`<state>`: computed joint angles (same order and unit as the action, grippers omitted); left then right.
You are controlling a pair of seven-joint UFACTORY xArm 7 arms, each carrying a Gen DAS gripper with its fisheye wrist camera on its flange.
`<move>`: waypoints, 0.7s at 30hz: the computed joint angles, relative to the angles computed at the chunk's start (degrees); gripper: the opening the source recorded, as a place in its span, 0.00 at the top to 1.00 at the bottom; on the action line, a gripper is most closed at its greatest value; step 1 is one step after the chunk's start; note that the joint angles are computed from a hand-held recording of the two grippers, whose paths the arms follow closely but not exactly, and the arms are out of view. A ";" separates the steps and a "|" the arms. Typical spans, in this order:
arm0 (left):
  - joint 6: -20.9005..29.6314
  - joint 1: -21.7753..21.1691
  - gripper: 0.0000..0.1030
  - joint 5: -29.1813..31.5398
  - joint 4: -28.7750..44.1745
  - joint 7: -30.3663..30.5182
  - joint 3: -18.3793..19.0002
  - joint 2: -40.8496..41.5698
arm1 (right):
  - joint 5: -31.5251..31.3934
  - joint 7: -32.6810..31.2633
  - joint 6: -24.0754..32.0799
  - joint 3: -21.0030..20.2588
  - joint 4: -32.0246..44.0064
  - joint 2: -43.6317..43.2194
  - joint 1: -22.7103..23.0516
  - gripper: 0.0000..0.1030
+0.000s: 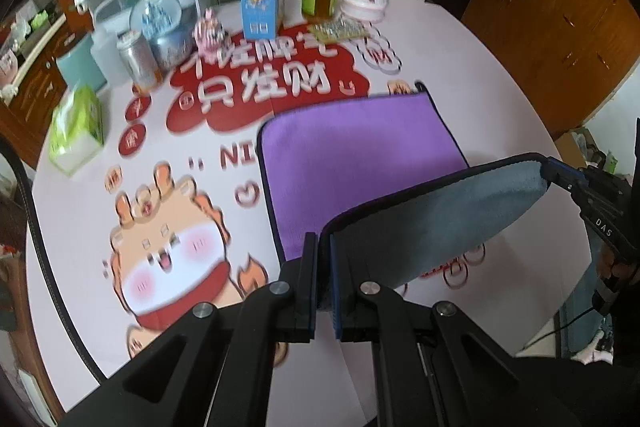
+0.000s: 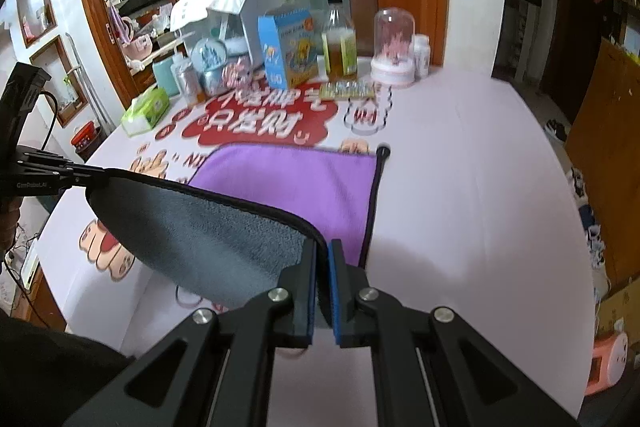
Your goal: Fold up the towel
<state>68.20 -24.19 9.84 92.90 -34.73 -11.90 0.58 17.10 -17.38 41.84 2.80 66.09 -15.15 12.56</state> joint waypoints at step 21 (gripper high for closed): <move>-6.23 1.83 0.96 3.05 14.06 4.21 6.17 16.52 | -10.75 7.13 -12.25 2.88 17.07 21.84 -0.55 0.94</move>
<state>61.98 -22.36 12.89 106.96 -30.52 -5.73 17.11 6.35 -10.25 29.59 5.68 83.15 6.69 12.00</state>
